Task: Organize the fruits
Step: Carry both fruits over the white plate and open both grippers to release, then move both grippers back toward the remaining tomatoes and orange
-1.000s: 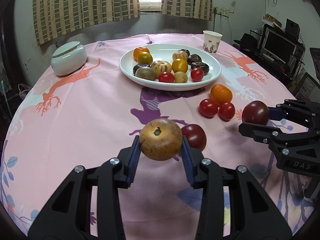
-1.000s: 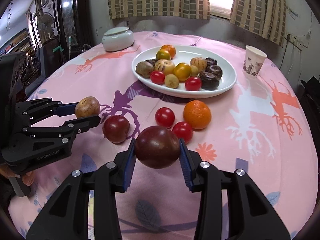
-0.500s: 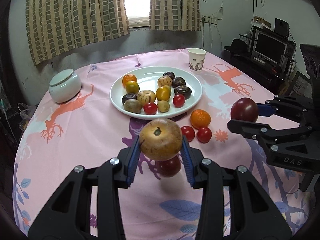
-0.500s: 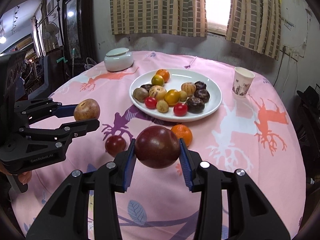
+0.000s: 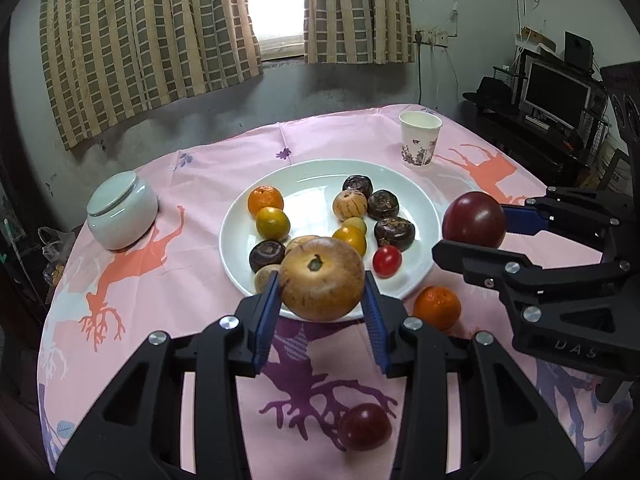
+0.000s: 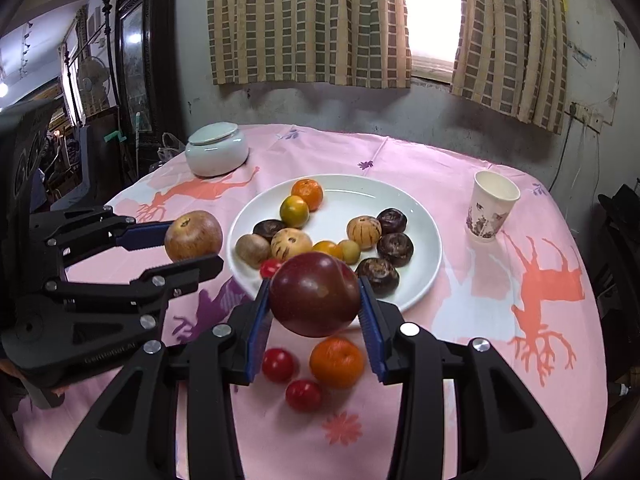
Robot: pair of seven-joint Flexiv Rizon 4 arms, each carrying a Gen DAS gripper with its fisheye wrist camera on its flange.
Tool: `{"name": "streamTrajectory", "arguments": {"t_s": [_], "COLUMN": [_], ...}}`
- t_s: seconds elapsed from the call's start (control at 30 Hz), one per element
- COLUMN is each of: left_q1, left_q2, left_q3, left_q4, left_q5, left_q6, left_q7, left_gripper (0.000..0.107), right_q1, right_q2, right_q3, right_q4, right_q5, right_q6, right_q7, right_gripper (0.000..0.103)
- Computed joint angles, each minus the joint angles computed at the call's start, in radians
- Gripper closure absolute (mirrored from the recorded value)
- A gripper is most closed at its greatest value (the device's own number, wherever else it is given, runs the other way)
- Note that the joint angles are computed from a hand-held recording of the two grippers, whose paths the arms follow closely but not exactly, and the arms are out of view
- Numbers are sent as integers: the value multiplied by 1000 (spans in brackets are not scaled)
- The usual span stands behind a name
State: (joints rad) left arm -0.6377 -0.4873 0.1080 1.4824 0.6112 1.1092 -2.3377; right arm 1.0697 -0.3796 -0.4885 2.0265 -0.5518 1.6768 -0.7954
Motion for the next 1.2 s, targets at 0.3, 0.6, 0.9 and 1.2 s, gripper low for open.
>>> {"name": "streamTrajectory", "arguments": {"t_s": [0.3,0.6,0.9,1.2], "left_q1": [38,60,55,49], "left_q2": [-94,-156,-195,-144], "left_q3": [5,17,71,73], "left_q4": [-82,-158,-188,-126], "left_q5": [-73,-140,-191,-166], "left_q6": [-14,-23,-1,17], "left_q7": [65,117,47,16], "left_gripper": [67,67,29,24], "right_q1": [-267,-366,-509,-475], "right_q2": [-114,-190,-289,-244], "right_q3": [276,380,579,525], "right_q4": [-179,-301,-470,-390], "right_q5": [16,22,174,162], "right_q6": [-78,-152,-274,-197], "right_q7": [-17,-14,-57,-48], "right_gripper": [62,61,60,57]}}
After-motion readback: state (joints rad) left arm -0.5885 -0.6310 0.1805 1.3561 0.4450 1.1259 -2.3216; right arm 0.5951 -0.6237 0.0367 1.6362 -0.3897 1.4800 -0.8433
